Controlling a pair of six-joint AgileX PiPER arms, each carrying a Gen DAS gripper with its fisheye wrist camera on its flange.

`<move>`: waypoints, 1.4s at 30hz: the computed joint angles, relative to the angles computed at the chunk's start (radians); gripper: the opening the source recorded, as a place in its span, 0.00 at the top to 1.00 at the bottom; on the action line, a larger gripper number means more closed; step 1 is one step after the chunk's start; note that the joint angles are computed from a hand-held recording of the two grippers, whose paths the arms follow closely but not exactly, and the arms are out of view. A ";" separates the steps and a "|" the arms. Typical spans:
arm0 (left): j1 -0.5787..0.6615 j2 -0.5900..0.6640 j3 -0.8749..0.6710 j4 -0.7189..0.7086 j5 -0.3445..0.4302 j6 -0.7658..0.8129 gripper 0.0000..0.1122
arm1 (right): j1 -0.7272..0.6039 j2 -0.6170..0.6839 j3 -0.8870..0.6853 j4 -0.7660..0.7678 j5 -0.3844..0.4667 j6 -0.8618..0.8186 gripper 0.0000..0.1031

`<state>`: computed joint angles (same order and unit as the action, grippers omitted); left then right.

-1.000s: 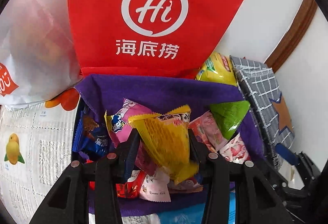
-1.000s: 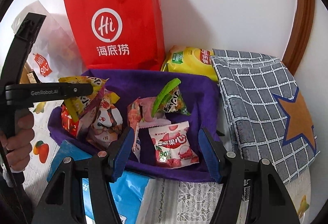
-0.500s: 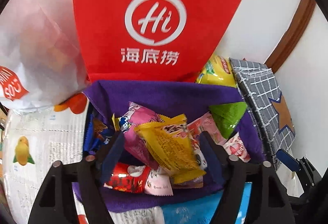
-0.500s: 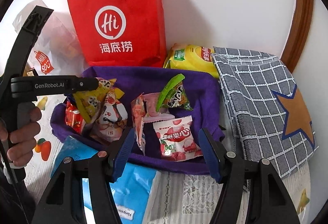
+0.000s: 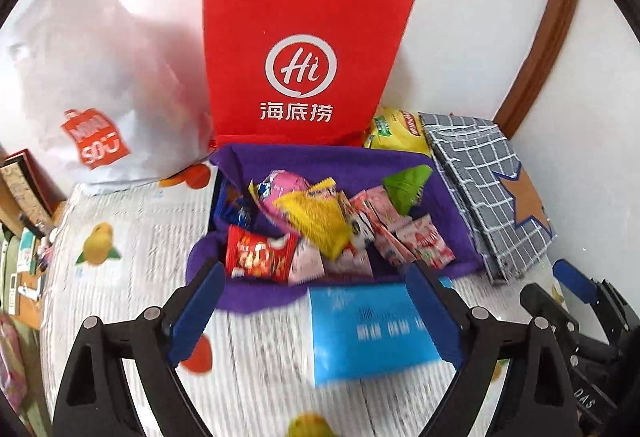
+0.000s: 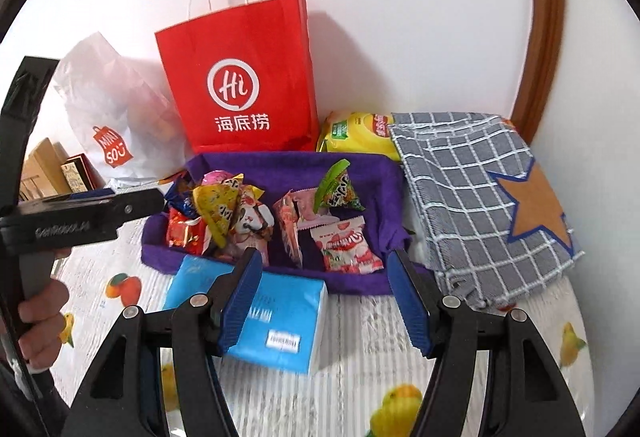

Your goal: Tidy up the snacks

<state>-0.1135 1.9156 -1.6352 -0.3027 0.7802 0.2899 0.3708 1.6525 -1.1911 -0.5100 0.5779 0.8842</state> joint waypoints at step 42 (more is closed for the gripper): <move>-0.064 -0.871 0.813 0.140 -0.193 -0.182 0.15 | 0.672 -0.542 0.329 -0.385 0.641 0.627 0.00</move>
<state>-0.1778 1.0451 -0.8220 -0.1625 0.5874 0.1083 1.0429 1.1103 -0.8623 -0.8950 1.2190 1.5116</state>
